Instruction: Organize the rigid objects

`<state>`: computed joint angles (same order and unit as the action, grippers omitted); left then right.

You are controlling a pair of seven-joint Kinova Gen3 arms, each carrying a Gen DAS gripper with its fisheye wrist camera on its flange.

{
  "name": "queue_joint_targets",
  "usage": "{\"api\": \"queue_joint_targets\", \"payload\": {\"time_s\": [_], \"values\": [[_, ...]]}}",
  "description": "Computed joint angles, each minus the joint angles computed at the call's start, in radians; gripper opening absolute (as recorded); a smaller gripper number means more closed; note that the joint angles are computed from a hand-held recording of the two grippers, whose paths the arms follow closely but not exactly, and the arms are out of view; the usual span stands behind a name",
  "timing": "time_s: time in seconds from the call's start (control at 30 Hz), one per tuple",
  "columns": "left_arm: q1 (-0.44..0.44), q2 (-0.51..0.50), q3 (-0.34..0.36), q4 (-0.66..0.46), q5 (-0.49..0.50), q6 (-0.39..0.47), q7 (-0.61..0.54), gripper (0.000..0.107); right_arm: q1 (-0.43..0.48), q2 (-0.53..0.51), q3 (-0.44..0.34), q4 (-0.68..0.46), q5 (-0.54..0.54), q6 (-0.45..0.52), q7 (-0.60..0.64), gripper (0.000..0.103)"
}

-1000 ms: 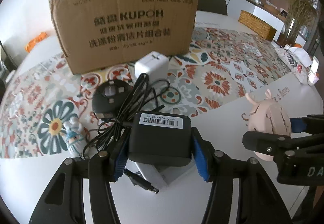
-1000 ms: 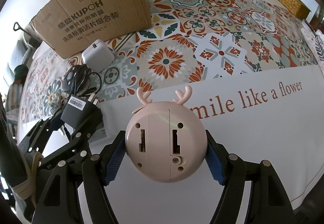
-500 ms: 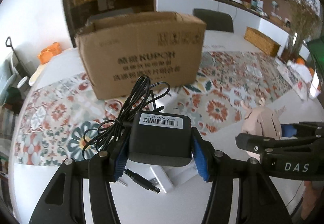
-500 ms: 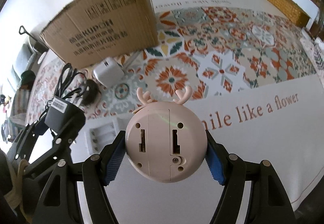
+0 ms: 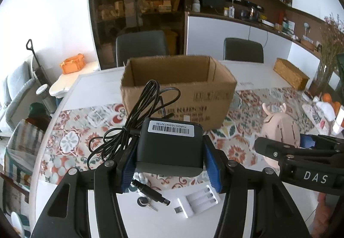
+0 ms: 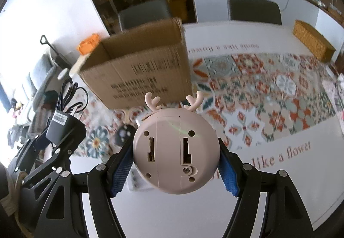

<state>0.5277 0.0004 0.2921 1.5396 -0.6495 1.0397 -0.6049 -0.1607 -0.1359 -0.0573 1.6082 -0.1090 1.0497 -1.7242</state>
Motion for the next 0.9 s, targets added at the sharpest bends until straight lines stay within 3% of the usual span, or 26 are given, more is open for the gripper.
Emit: {"api": "queue_joint_targets", "payload": {"time_s": [0.37, 0.67, 0.9], "values": [[-0.014, 0.028, -0.022, -0.150, -0.004, 0.057, -0.069, 0.056, -0.009, 0.010, 0.001, -0.117, -0.010, -0.021, 0.042, 0.072], [-0.031, 0.110, -0.082, -0.328, 0.075, 0.066, -0.272, 0.056, -0.002, 0.097, 0.013, -0.278, -0.039, 0.021, 0.066, 0.072], [-0.083, 0.216, -0.138, -0.523, 0.261, 0.106, -0.492, 0.056, 0.025, 0.229, 0.022, -0.473, -0.079, 0.121, 0.086, 0.072]]}}
